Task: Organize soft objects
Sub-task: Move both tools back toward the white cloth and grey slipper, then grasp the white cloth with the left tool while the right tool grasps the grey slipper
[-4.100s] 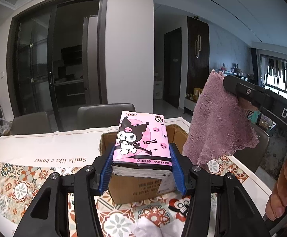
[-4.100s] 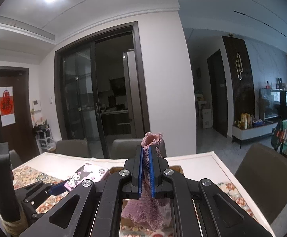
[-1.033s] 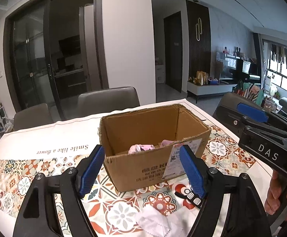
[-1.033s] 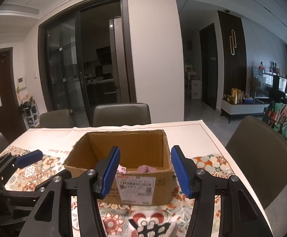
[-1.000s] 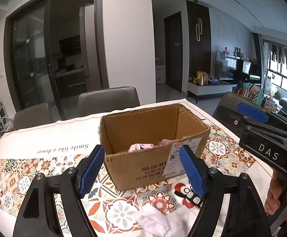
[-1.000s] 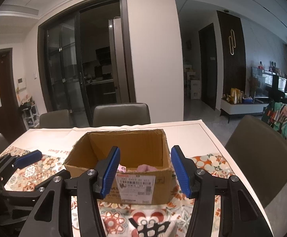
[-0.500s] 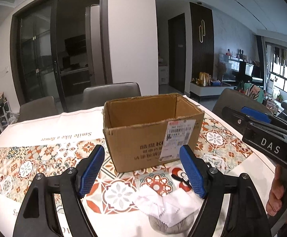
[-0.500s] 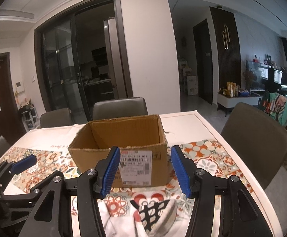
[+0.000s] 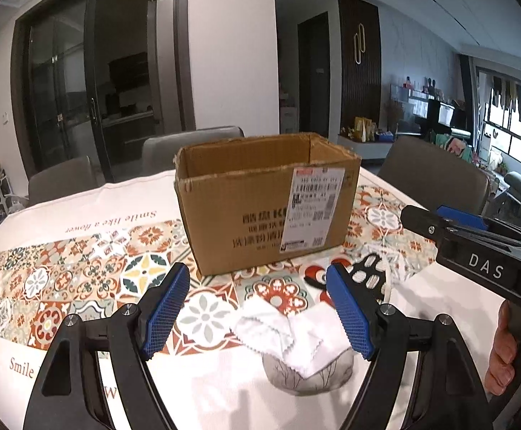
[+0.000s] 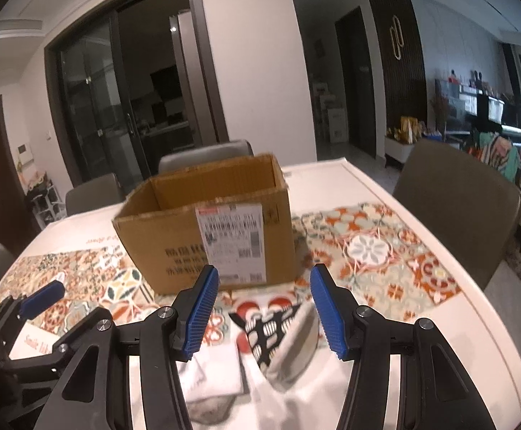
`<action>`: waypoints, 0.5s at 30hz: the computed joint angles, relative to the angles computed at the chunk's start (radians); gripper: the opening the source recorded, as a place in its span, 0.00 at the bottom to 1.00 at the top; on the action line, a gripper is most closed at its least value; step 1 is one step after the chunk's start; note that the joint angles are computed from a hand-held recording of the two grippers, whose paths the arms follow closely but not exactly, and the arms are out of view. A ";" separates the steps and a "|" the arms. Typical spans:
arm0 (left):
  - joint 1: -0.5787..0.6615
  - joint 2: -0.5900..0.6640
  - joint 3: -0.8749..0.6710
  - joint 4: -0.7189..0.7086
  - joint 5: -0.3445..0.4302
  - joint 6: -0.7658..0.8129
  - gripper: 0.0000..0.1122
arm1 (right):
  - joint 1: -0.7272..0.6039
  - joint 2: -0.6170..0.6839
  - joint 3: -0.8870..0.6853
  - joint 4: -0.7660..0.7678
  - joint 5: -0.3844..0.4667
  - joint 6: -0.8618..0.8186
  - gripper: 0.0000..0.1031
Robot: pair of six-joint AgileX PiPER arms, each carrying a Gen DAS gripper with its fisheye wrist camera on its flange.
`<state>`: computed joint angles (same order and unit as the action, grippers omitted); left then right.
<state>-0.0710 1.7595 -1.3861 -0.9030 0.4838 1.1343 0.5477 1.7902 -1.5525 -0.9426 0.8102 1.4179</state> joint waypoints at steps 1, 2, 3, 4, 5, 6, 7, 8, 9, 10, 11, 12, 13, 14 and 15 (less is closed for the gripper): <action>0.000 0.002 0.007 0.004 0.002 0.003 0.70 | 0.000 0.000 0.012 0.007 -0.003 0.006 0.53; -0.001 0.003 0.012 0.013 0.002 0.000 0.70 | 0.000 0.001 0.015 0.013 -0.002 0.009 0.53; -0.001 0.006 0.018 0.018 0.003 -0.001 0.70 | 0.000 0.000 0.030 0.016 -0.006 0.021 0.53; 0.000 0.006 0.023 0.020 0.005 0.000 0.70 | 0.001 -0.001 0.039 0.019 -0.007 0.027 0.53; 0.001 0.006 0.029 0.020 0.007 0.001 0.70 | 0.003 -0.004 0.054 0.021 -0.010 0.039 0.53; 0.001 0.007 0.036 0.021 0.008 0.000 0.70 | 0.003 -0.004 0.061 0.023 -0.010 0.045 0.53; 0.001 0.008 0.042 0.027 0.008 -0.003 0.70 | 0.005 -0.004 0.068 0.027 -0.008 0.050 0.53; 0.001 0.010 0.047 0.029 0.008 -0.004 0.70 | 0.006 -0.004 0.077 0.030 -0.008 0.056 0.53; 0.002 0.011 0.054 0.025 0.007 0.000 0.70 | 0.006 -0.006 0.089 0.031 -0.010 0.063 0.53; 0.001 0.011 0.060 0.026 0.005 0.000 0.70 | 0.006 -0.007 0.100 0.037 -0.011 0.069 0.53; -0.001 0.012 0.065 0.028 0.003 0.001 0.70 | 0.007 -0.009 0.110 0.038 -0.012 0.077 0.53; -0.003 0.013 0.071 0.028 -0.001 0.005 0.70 | 0.009 -0.009 0.117 0.041 -0.012 0.082 0.53; -0.003 0.016 0.073 0.032 -0.001 0.005 0.70 | 0.008 -0.008 0.126 0.048 -0.013 0.087 0.53; -0.005 0.021 0.072 0.037 0.000 0.004 0.70 | 0.009 -0.008 0.132 0.054 -0.015 0.090 0.53; -0.006 0.026 0.072 0.046 0.002 0.000 0.70 | 0.007 -0.008 0.140 0.062 -0.021 0.091 0.53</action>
<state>-0.0767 1.7853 -1.3144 -0.8569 0.4856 1.1341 0.5547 1.7818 -1.4124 -0.8801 0.7894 1.5090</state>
